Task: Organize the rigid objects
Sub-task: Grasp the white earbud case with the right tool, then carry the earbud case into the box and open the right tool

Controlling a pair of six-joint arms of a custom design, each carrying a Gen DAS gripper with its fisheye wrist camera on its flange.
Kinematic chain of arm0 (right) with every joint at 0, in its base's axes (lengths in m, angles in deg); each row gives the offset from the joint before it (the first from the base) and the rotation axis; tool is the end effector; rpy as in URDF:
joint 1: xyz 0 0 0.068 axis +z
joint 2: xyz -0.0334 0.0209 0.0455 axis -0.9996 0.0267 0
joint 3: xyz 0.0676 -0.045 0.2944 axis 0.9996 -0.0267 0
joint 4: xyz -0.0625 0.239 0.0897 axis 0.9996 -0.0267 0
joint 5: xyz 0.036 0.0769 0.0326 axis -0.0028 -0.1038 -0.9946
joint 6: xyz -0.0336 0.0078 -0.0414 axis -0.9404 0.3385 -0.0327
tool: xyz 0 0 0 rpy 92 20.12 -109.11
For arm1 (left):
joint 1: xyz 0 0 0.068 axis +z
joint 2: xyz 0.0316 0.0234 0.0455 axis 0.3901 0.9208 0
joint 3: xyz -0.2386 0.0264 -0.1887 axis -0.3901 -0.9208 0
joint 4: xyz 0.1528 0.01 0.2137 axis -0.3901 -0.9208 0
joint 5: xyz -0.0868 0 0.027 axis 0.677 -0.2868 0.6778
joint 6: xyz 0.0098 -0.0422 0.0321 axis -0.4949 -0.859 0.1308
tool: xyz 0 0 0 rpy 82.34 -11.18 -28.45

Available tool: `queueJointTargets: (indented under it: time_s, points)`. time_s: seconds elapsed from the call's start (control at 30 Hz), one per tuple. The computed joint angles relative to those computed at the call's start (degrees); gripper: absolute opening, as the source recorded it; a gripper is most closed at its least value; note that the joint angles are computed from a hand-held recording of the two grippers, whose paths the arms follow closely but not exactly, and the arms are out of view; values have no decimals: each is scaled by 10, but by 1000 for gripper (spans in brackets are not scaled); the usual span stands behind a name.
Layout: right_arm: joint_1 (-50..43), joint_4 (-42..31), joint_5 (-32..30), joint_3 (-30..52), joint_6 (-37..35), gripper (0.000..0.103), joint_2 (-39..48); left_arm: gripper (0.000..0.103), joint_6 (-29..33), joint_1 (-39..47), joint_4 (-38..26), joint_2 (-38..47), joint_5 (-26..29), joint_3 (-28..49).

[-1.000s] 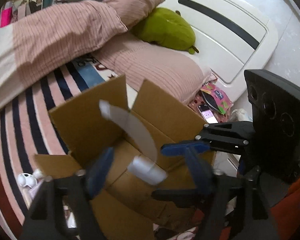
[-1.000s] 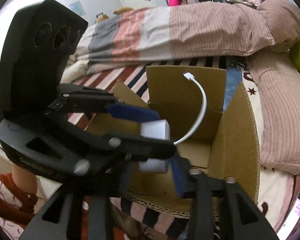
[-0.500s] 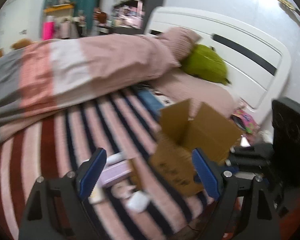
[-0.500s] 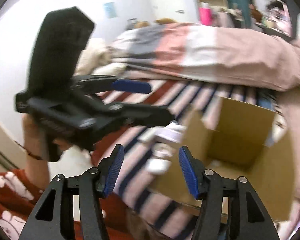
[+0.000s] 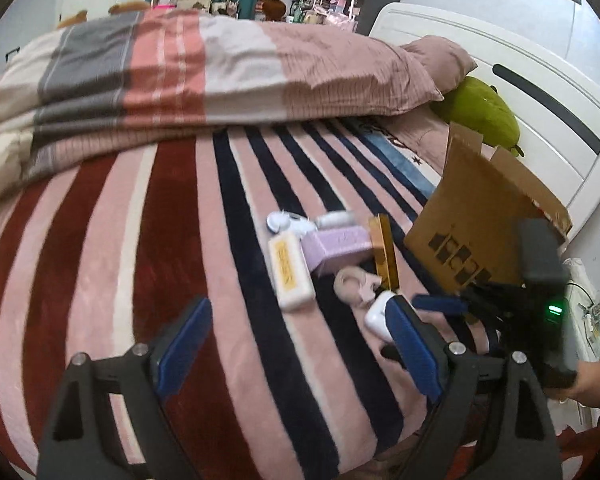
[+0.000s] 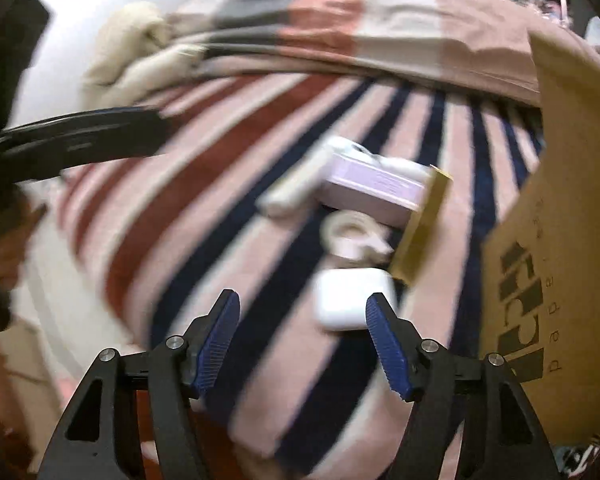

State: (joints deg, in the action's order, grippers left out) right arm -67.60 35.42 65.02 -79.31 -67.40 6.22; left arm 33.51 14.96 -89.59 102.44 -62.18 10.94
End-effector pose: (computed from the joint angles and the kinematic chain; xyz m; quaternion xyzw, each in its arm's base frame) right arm 0.1648 0.0674 0.0906 -0.2155 0.9304 0.0993 0.2794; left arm 0.1638 -0.0338 0.1556 0.1318 0.9161 -0.1620 0.3423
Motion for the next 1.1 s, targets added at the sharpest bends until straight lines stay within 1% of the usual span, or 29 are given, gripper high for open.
queueJointTargets:
  time_s: [0.1,0.17,0.2,0.23,0.33,0.37,0.43,0.57,0.6,0.63,0.67,0.7,0.73,0.77,0.8,0.83,0.93,1.03,1.1]
  points:
    - [1,63,38,8,-13,63,90,87,-8,-6,16,7,3,-10]
    - [-7,84,30,11,-26,63,122,87,-10,-7,22,11,5,-14]
    - [-8,98,33,6,-26,54,124,87,-10,-6,21,10,6,-13]
    - [-8,100,38,3,-30,49,116,87,-11,-6,20,10,7,-12]
    - [-11,66,23,-5,-56,49,60,87,-4,4,13,11,29,-6]
    - [1,61,23,-6,-52,49,48,87,-7,1,6,6,38,-2]
    - [10,10,3,-8,-59,49,-24,86,-8,-5,-11,-4,55,9]
    - [11,-152,-67,20,-78,49,-208,86,-25,-29,-52,-36,100,37]
    - [10,-190,-80,30,-82,49,-248,83,-34,-40,-63,-45,103,49]
    - [1,-227,-99,41,-91,49,-286,68,-43,-53,-72,-51,98,59]
    - [-12,-263,-119,54,-103,49,-320,58,-50,-72,-85,-51,97,77]
    - [-21,-285,-130,65,-110,49,-344,43,-55,-80,-93,-47,108,91]
    - [-22,-299,-133,73,-112,49,-365,36,-61,-87,-98,-41,125,105]
    - [-39,-319,-142,84,-124,49,-386,36,-75,-111,-100,-41,111,120]
    - [-61,-336,-155,90,-136,49,-400,36,-78,-129,-105,-39,96,133]
    - [-67,-335,-160,98,-137,49,-397,36,-83,-152,-107,-34,76,147]
    - [-156,-359,-223,122,-185,49,-391,36,-103,-236,-105,8,10,199]
    - [-291,-405,-307,150,-270,49,-367,36,-118,-302,-98,71,-32,252]
    - [-373,-454,-351,178,-337,49,-343,36,-125,-330,-92,121,-38,289]
